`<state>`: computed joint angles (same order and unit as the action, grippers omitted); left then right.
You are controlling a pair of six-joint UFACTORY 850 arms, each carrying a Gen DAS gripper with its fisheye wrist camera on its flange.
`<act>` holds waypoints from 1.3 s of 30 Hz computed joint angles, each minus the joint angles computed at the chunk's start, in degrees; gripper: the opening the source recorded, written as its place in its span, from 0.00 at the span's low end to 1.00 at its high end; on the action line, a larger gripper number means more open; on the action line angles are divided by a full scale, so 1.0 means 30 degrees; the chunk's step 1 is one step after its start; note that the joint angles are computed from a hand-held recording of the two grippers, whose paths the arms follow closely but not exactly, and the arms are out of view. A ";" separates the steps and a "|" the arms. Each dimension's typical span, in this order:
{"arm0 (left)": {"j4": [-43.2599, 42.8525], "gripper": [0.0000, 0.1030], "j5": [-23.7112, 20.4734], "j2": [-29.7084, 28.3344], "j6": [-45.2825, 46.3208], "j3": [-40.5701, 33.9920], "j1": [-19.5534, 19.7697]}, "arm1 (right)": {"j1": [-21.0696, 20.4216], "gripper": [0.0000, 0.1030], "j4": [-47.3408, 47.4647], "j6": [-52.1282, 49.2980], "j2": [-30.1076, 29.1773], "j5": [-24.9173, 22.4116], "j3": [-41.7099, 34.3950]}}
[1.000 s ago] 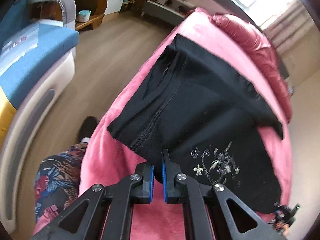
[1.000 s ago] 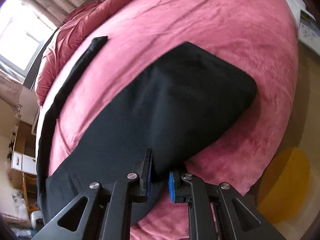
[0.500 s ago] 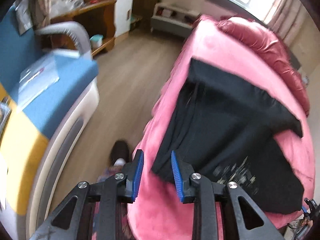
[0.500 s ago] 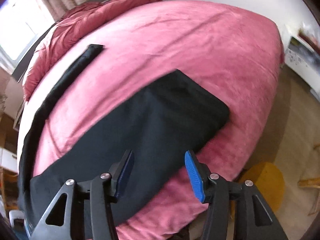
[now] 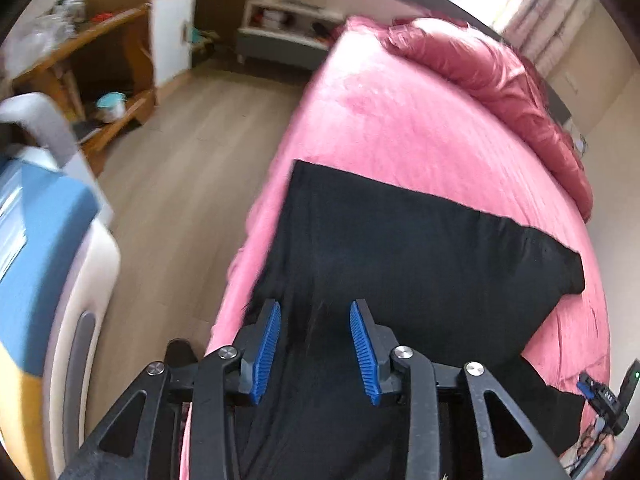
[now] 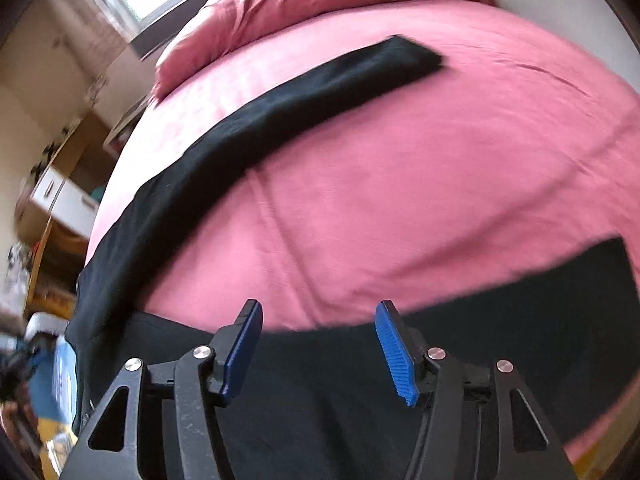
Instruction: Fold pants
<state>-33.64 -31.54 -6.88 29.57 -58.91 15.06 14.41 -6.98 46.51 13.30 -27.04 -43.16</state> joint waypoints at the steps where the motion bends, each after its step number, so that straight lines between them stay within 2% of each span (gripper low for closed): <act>1: 0.0430 0.38 0.0139 -0.0531 -0.0501 -0.0488 -0.0205 | 0.0080 0.58 0.0278 -0.0465 -0.0643 0.0153 -0.0474; 3: 0.0377 0.41 -0.0326 -0.1536 -0.0323 -0.1535 -0.0437 | 0.0076 0.59 0.0741 -0.1397 -0.1598 0.0291 -0.1233; 6: 0.1522 0.46 0.0154 -0.2983 -0.1436 -0.3002 -0.1002 | 0.0070 0.59 0.1073 -0.2589 -0.3404 0.0353 -0.2772; 8: 0.3275 0.50 0.0244 -0.3933 -0.3117 -0.4004 -0.1367 | -0.0073 0.60 0.1469 -0.3474 -0.4316 0.0357 -0.3639; 14: 0.4510 0.51 -0.0945 -0.7227 -0.4968 -0.7133 -0.1651 | -0.0570 0.62 0.1465 -0.4981 -0.7219 0.0083 -0.6958; 18: 0.5592 0.51 -0.0216 -0.7862 -0.6010 -0.7741 -0.1953 | -0.0719 0.64 0.0603 -0.5337 -0.9799 -0.0693 -1.0130; 19: 0.5472 0.47 -0.0160 -0.7840 -0.5873 -0.7758 -0.1978 | -0.0774 0.64 0.0378 -0.5467 -1.0621 -0.1082 -1.1182; 20: 0.5323 0.31 0.0283 -0.7724 -0.5441 -0.7605 -0.2010 | -0.0810 0.64 0.0506 -0.5711 -1.1135 -0.1289 -1.1839; 21: 0.5280 0.25 0.0702 -0.7511 -0.5059 -0.7329 -0.2025 | -0.0889 0.64 0.0737 -0.6068 -1.1898 -0.1625 -1.2785; 23: 0.3242 0.14 0.1158 -0.7053 -0.2839 -0.6732 -0.1822 | -0.0935 0.64 0.0207 -0.5865 -1.3552 -0.2475 -1.4901; 26: -0.1051 0.10 0.1621 -0.6036 0.1741 -0.5622 -0.1459 | -0.1049 0.64 0.0144 -0.5872 -1.6175 -0.4072 -1.8319; 28: -0.4615 0.10 0.1124 -0.5327 0.5373 -0.4877 -0.1025 | -0.1155 0.64 0.0134 -0.5794 -1.7445 -0.4883 -1.9897; 31: -0.7189 0.10 0.0929 -0.4242 0.8475 -0.3990 -0.0924 | -0.1237 0.68 -0.0394 -0.4895 -1.9245 -0.6157 -2.2141; 33: -0.7916 0.10 0.0872 -0.3781 0.9400 -0.3715 -0.0953 | -0.1152 0.69 -0.1281 -0.4263 -2.0179 -0.6966 -2.3347; 35: -0.8453 0.10 0.0522 -0.3311 1.0064 -0.3451 -0.0872 | -0.0840 0.65 -0.2273 -0.4605 -2.1065 -0.8066 -2.4548; 36: -0.8827 0.10 0.0424 -0.3007 1.0573 -0.3200 -0.0810 | -0.0730 0.53 -0.2398 -0.4988 -2.1050 -0.7965 -2.4559; 37: -0.9079 0.10 0.0446 -0.2689 1.0984 -0.3018 -0.0832 | -0.0695 0.27 -0.2268 -0.5353 -2.0988 -0.7866 -2.4548; 38: -0.9145 0.10 0.0384 -0.2935 1.0975 -0.3389 -0.0871 | -0.0678 0.17 -0.2179 -0.5737 -2.0855 -0.7916 -2.4519; 39: -0.9286 0.10 0.0228 -0.2823 1.1022 -0.3381 -0.0806 | -0.0694 0.12 -0.2090 -0.5922 -2.0544 -0.7743 -2.4211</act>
<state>-61.50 -30.86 -15.35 62.64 -69.05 12.64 12.33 -13.25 28.74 -48.33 -50.27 -115.80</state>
